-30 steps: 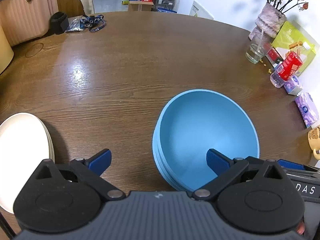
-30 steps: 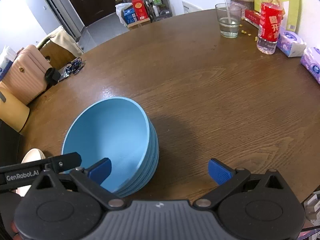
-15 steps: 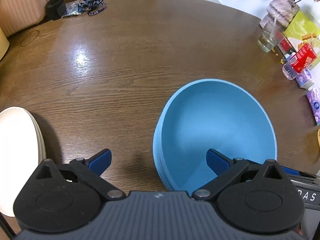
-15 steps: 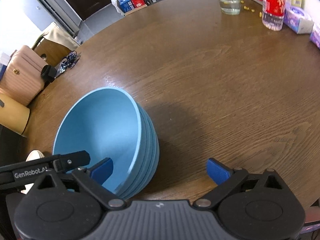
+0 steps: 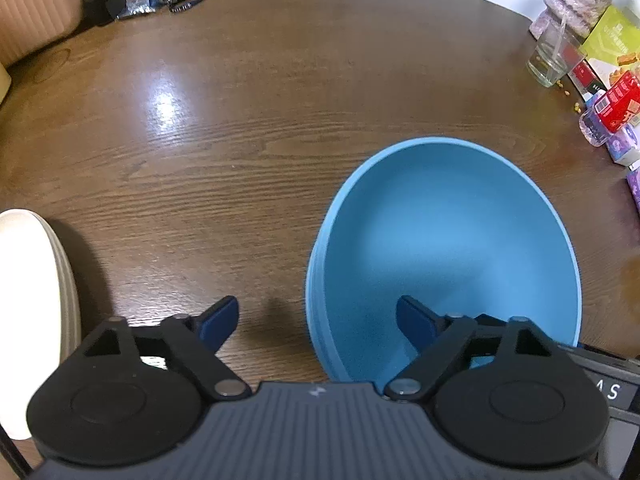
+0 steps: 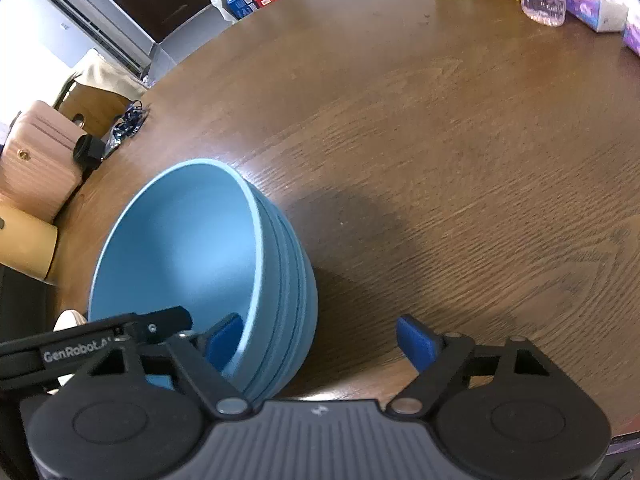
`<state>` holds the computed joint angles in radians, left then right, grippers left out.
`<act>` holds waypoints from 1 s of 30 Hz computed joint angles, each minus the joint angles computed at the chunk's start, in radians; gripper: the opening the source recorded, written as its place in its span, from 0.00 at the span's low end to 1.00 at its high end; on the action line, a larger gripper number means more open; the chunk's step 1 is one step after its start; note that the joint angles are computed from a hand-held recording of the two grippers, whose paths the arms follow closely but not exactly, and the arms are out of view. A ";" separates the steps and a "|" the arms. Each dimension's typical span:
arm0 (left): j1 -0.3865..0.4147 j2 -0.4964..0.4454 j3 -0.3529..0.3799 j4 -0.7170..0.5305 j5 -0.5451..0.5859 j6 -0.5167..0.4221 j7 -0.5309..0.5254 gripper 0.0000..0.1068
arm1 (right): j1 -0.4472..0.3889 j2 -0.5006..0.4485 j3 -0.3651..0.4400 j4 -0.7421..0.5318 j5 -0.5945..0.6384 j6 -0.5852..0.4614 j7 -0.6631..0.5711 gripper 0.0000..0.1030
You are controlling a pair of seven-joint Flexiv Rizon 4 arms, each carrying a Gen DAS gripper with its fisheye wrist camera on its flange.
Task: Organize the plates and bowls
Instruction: 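Close both grippers on the rim of the blue bowl stack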
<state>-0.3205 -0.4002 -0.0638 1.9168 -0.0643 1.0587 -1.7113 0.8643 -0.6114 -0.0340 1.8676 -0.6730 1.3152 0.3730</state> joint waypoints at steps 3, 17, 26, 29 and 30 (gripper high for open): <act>0.000 -0.013 -0.002 -0.013 -0.005 -0.014 -0.003 0.74 | 0.018 -0.007 -0.037 0.016 -0.017 0.052 0.042 0.76; 0.053 -0.043 -0.066 0.008 -0.152 0.021 0.088 0.69 | 0.134 -0.066 -0.207 0.038 0.044 0.276 0.072 0.44; 0.096 -0.040 -0.141 0.067 -0.334 0.084 0.220 0.49 | 0.194 -0.086 -0.253 0.040 0.160 0.320 0.008 0.42; 0.086 -0.042 -0.134 0.067 -0.342 0.091 0.229 0.49 | 0.208 -0.087 -0.260 0.038 0.196 0.315 -0.018 0.42; 0.082 -0.042 -0.132 0.069 -0.343 0.094 0.229 0.49 | 0.215 -0.086 -0.265 0.039 0.209 0.315 -0.026 0.42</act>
<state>-0.2385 -0.4417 -0.1954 1.9854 -0.4073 1.1530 -1.4827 1.0794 -0.6977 -0.2992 1.9068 -0.4643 1.6302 0.3471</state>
